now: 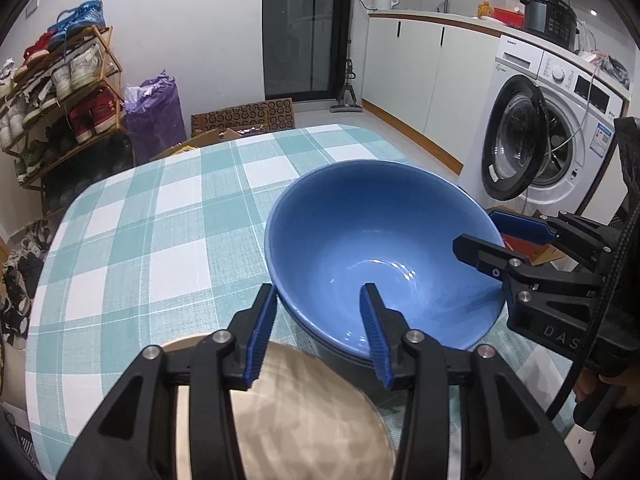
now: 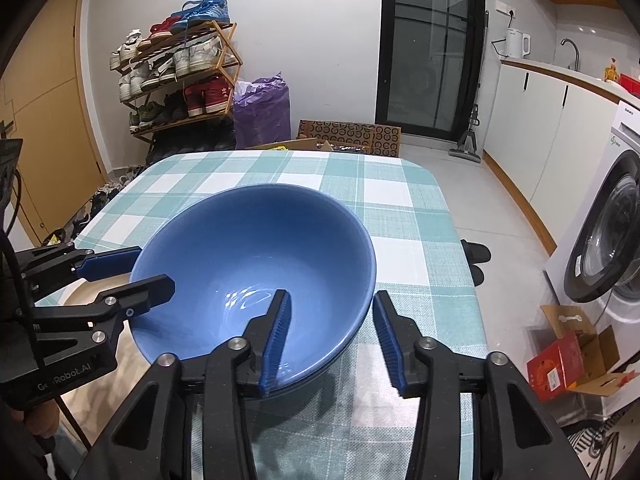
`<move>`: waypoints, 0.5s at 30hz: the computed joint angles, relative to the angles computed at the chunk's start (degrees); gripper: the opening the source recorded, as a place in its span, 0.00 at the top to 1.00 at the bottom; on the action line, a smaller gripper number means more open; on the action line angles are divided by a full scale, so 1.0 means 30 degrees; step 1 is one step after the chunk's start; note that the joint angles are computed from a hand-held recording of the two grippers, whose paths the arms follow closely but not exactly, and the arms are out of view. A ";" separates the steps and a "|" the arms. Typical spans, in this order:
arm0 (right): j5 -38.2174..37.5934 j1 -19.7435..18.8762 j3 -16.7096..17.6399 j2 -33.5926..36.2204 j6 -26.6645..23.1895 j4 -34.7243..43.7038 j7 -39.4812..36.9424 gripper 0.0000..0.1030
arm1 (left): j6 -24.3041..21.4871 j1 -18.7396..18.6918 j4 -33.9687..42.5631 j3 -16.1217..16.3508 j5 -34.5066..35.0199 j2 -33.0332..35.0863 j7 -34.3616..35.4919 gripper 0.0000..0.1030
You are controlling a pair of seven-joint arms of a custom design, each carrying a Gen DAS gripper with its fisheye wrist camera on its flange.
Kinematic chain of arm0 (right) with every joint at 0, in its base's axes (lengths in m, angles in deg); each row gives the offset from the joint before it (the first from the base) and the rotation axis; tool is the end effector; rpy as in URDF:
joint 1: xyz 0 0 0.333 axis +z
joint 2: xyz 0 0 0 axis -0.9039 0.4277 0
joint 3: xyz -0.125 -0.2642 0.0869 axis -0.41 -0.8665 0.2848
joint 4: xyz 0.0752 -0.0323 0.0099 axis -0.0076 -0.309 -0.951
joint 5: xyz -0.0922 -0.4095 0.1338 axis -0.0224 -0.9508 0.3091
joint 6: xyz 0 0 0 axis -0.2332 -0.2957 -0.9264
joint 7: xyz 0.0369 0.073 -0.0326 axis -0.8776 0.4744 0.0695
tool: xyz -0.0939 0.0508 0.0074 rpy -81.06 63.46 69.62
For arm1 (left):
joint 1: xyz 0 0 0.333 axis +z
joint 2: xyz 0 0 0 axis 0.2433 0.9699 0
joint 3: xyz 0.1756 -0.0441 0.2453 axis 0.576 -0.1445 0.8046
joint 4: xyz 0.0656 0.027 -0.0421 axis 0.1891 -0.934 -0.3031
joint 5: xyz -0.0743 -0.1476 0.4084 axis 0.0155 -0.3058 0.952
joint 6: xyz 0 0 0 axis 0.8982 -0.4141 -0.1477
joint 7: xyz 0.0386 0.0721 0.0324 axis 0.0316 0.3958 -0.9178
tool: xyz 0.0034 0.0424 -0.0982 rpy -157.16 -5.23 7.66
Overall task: Organize plates and bowls
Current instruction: 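Open both grippers and release the bowl inside the other bowl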
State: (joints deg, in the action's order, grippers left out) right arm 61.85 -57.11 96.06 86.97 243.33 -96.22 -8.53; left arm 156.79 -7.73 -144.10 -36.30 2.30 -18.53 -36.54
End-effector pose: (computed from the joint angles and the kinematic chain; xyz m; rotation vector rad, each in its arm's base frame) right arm 0.6257 0.1659 0.3435 -2.0585 1.2429 -0.5583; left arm 0.5926 -0.3520 0.3524 -1.7453 1.8518 -0.8196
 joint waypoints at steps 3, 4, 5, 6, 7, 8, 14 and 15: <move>0.0703 -0.0307 0.0402 -0.0147 0.0250 -0.0088 -0.0687 0.39 | 0.0440 0.0165 -0.0297 -0.0034 -0.0215 -0.0228 -0.0032 0.41; 0.0986 -0.0398 0.0507 -0.0203 0.0354 -0.0117 -0.0889 0.32 | 0.0668 0.0266 -0.0402 -0.0073 -0.0363 -0.0290 0.0078 0.41; 0.1531 -0.0597 0.0774 -0.0255 0.0604 -0.0143 -0.1335 0.29 | 0.0824 0.0341 -0.0505 -0.0087 -0.0490 -0.0364 0.0184 0.38; 0.1915 -0.0762 0.0924 -0.0339 0.0622 -0.0152 -0.1726 0.23 | 0.0853 0.0348 -0.0639 -0.0024 -0.0486 -0.0502 0.0115 0.31; 0.2287 -0.0880 0.1017 -0.0458 0.0513 -0.0190 -0.2120 0.19 | 0.0794 0.0307 -0.0724 0.0054 -0.0375 -0.0607 -0.0063 0.26; 0.2668 -0.0915 0.1049 -0.0585 0.0369 -0.0232 -0.2524 0.18 | 0.0740 0.0280 -0.0812 0.0126 -0.0219 -0.0728 -0.0302 0.18; 0.5512 -0.0542 0.0839 -0.1247 0.0483 -0.0434 -0.5459 0.01 | 0.1205 0.0554 -0.1572 0.0450 0.1549 -0.1541 -0.2618 0.01; 0.5787 -0.0388 0.0660 -0.1368 0.0432 -0.0498 -0.5704 0.01 | 0.1381 0.0681 -0.1661 0.0439 0.1813 -0.1605 -0.2900 0.01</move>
State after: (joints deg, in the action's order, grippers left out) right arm 79.21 -58.27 98.04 82.87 244.62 -97.72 -25.64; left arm 160.94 -5.69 -149.08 -34.99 7.74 -23.34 -45.24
